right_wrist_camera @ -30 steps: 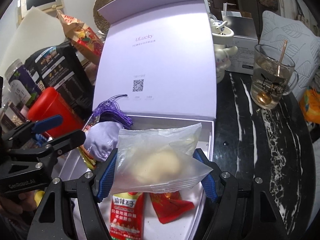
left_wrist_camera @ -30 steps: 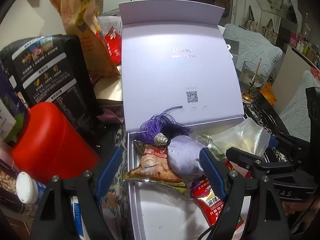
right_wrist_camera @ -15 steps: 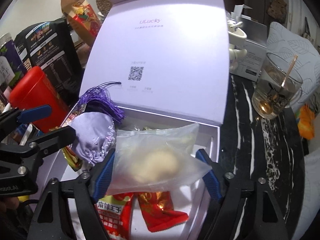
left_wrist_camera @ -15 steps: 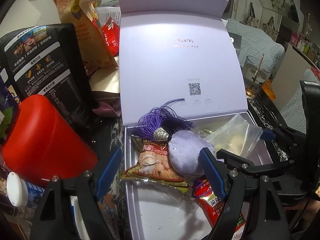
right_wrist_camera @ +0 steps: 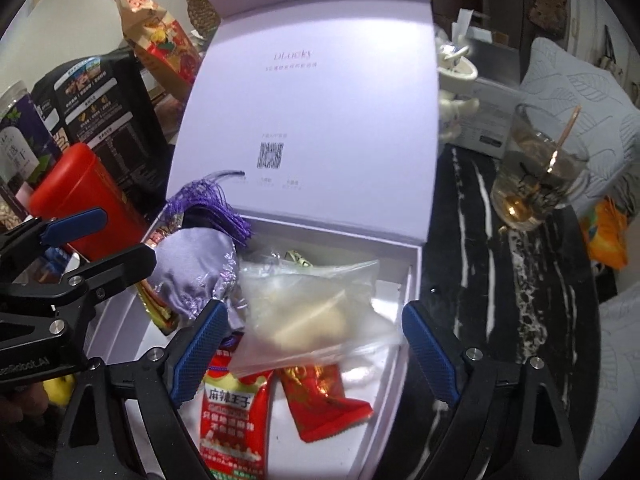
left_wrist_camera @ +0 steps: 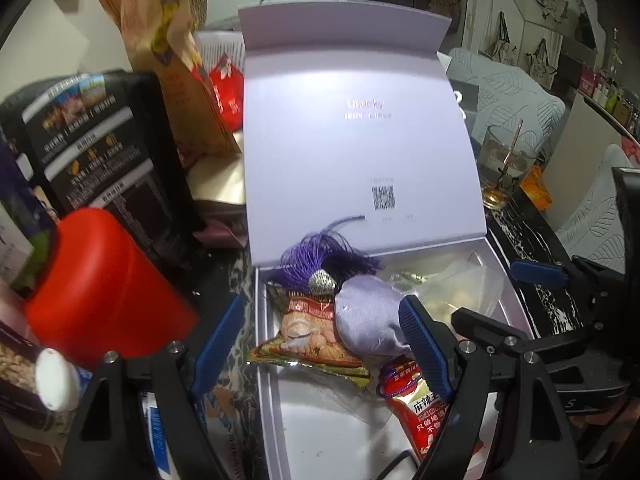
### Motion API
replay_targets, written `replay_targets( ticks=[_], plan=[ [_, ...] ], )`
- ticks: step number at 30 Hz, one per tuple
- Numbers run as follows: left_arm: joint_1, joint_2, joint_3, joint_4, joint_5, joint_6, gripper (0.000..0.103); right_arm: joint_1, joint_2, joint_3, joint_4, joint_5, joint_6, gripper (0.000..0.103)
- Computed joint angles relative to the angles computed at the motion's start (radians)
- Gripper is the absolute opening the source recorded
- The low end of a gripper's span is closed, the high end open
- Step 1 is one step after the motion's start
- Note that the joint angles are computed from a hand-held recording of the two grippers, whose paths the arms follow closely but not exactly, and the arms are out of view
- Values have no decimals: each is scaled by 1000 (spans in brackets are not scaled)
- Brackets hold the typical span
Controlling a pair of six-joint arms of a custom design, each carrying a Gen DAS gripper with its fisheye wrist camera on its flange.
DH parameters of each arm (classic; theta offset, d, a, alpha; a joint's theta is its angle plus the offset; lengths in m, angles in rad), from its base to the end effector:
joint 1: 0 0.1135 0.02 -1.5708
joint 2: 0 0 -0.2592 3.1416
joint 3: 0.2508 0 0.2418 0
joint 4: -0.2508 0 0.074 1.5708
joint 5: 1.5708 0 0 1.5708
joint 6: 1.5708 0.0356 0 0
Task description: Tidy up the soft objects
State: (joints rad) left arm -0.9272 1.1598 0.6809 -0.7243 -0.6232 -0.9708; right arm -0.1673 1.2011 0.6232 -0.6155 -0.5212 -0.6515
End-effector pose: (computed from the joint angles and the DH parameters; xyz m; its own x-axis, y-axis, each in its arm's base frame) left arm 0.1300 -0.1387 0.2004 -0.7484 -0.1191 -0.6524 -0.1665 0.9860 0.0109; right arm 0.1942 -0.0148 0.1800 -0.7068 -0.4139 -0.5737 -0.5849 0.7981 0.1446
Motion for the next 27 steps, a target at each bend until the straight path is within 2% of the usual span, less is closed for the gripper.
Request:
replay_targets(
  ticks=[5,16,21,27],
  plan=[
    [-39,-20,42,-46,-35,-20,80,-30,-89,19,-53,19,8,90],
    [-205,-16,218,-265,-183,-142,80,-183,-214,146,-256,-84,-71,90],
    [-301,20,319,-403,-252,-241,80,-304,-251,226,-388,-175,-156,90],
    [-434,70,432,-596,-335,-412,80,-507,-277,326,-594,-313,-354,90]
  ],
)
